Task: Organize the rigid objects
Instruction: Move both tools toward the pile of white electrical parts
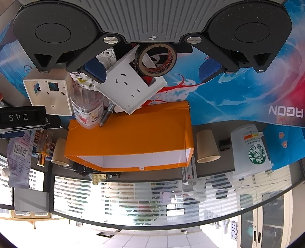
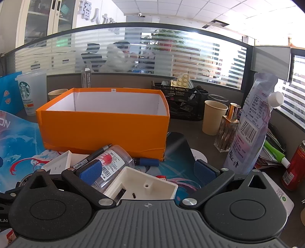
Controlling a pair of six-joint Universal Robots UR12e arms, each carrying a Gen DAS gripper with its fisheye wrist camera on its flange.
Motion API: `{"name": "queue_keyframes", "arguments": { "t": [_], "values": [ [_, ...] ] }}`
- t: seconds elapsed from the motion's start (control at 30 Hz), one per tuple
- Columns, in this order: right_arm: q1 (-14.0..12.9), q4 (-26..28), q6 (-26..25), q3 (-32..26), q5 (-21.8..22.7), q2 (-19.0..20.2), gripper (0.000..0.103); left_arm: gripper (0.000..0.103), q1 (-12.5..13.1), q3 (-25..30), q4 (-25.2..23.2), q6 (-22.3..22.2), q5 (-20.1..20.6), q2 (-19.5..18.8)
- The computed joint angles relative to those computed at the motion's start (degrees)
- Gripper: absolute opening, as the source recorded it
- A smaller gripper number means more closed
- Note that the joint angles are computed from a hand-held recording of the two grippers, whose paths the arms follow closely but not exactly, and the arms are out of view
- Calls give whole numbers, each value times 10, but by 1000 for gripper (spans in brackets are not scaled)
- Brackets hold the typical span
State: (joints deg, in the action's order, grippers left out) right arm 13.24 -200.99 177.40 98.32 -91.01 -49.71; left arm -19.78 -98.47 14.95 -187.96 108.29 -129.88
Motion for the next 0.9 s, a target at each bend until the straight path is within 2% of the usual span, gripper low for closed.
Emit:
{"name": "queue_keyframes", "arguments": {
  "t": [0.9],
  "values": [
    [2, 0, -2, -1, -1, 3, 103, 103, 1, 0, -12, -4, -2, 0]
  ]
}}
